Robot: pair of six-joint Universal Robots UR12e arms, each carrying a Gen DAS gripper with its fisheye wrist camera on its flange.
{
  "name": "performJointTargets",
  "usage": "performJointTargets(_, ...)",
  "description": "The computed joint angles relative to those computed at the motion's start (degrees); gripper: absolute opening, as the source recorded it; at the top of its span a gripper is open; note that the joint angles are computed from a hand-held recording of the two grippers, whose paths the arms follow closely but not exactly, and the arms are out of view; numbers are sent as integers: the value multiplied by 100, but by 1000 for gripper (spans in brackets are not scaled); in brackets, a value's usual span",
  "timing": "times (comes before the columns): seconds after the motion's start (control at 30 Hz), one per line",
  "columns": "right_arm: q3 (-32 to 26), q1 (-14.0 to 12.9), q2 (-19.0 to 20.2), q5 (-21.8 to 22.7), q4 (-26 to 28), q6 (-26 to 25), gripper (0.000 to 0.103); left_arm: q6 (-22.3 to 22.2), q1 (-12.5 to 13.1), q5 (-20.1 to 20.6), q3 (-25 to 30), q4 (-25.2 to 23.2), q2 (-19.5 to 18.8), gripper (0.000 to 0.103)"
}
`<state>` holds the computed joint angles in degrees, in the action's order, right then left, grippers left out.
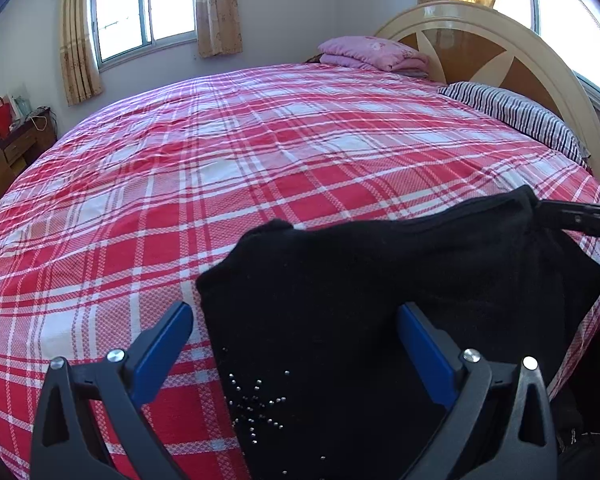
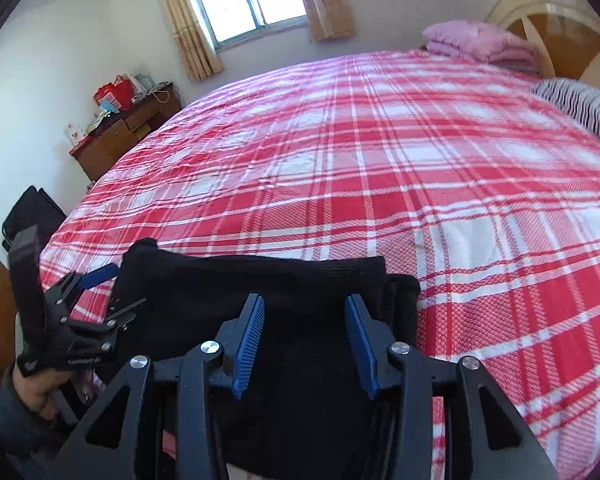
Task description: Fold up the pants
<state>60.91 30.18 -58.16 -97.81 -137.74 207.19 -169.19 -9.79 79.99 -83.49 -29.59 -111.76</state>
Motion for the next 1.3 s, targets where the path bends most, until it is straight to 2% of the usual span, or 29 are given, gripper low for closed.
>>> performJointTargets(0.1, 109, 80, -75, 278, -224, -617, 52, 12, -2, 5, -1, -10, 1, 103)
performJointTargets(0.23, 262, 214, -154, 488, -39, -1257, 53, -24, 13, -38, 7, -40, 0, 103)
performJointTargets(0.33, 334, 259, -145, 261, 280, -1330, 53, -14, 14, -46, 8, -44, -2, 103)
performJointTargets(0.6, 497, 186, -270, 529, 61, -1150, 53, 12, 22, -42, -15, -69, 24, 103)
performJointTargets(0.7, 525, 207, -335, 257, -105, -1048, 61, 64, 26, 50, -49, -61, 63, 103)
performJointTargets(0.83, 693, 183, -465, -87, -464, -820, 63, 58, 60, 177, -86, -29, 107, 103)
performJointTargets(0.97, 704, 93, -483, -285, -340, -365, 63, -87, 132, 81, -115, 37, 153, 103)
performJointTargets(1.1, 826, -72, -512, 89, -320, 236, 65, -228, 191, -150, -88, -28, 136, 103)
performJointTargets(1.17, 820, -111, -488, 200, -271, 327, 66, -259, 194, -155, -63, -154, 97, 103)
performJointTargets(1.3, 745, -128, -422, 176, -97, 385, 66, -377, 260, -554, -52, -388, 62, 103)
